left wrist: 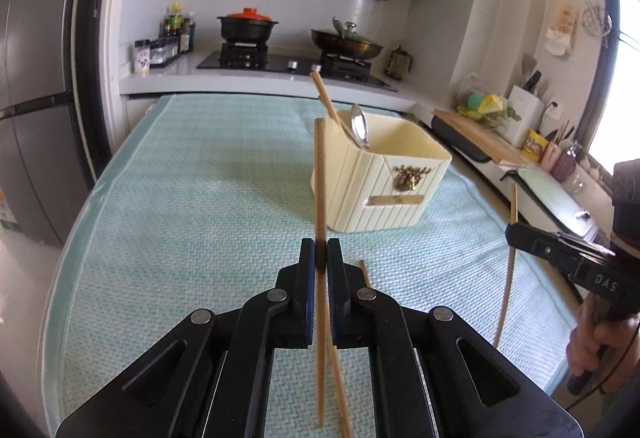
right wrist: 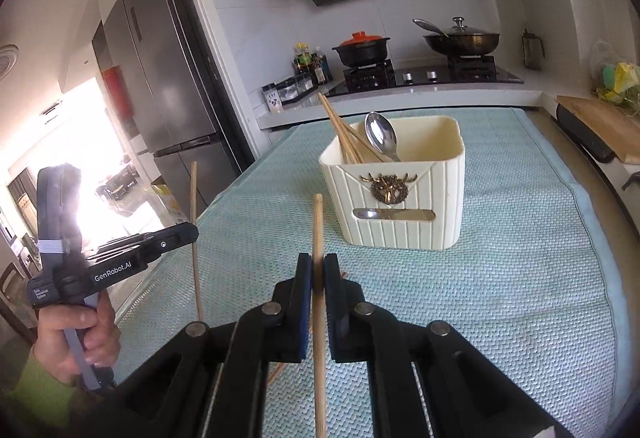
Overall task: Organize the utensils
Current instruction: 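Carry both chopsticks over the cream holder and lower them in with both tools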
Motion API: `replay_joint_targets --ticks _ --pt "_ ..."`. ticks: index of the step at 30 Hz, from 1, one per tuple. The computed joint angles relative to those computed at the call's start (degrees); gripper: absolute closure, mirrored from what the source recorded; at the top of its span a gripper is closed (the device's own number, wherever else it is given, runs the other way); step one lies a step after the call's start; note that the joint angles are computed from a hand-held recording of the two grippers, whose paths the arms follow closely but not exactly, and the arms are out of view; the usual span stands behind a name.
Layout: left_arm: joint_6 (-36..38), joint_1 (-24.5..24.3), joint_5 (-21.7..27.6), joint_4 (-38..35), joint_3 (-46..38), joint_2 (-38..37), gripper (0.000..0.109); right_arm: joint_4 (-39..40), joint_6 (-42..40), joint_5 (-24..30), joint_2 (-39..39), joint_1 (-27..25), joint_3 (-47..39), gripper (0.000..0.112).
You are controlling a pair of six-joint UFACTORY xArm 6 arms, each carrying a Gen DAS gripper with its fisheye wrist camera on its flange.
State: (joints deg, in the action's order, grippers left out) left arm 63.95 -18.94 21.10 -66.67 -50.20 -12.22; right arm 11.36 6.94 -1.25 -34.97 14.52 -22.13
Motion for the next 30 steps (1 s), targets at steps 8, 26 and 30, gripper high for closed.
replay_joint_targets --ticks 8,26,30 --pt "3.9 1.4 2.5 -5.2 3.5 -7.8 0.105 -24.9 19.6 1.9 -9.5 -1.8 3.2 0.106" --pt "4.2 1.0 3.9 -7.2 2.0 -11.7 0.105 -50.1 38.4 3.2 -14.8 -5.7 0.0 0.106" --pt "3.1 0.9 4.3 -6.5 -0.6 -9.9 0.105 -49.3 37.1 2.1 -13.4 -6.9 -1.5 0.106"
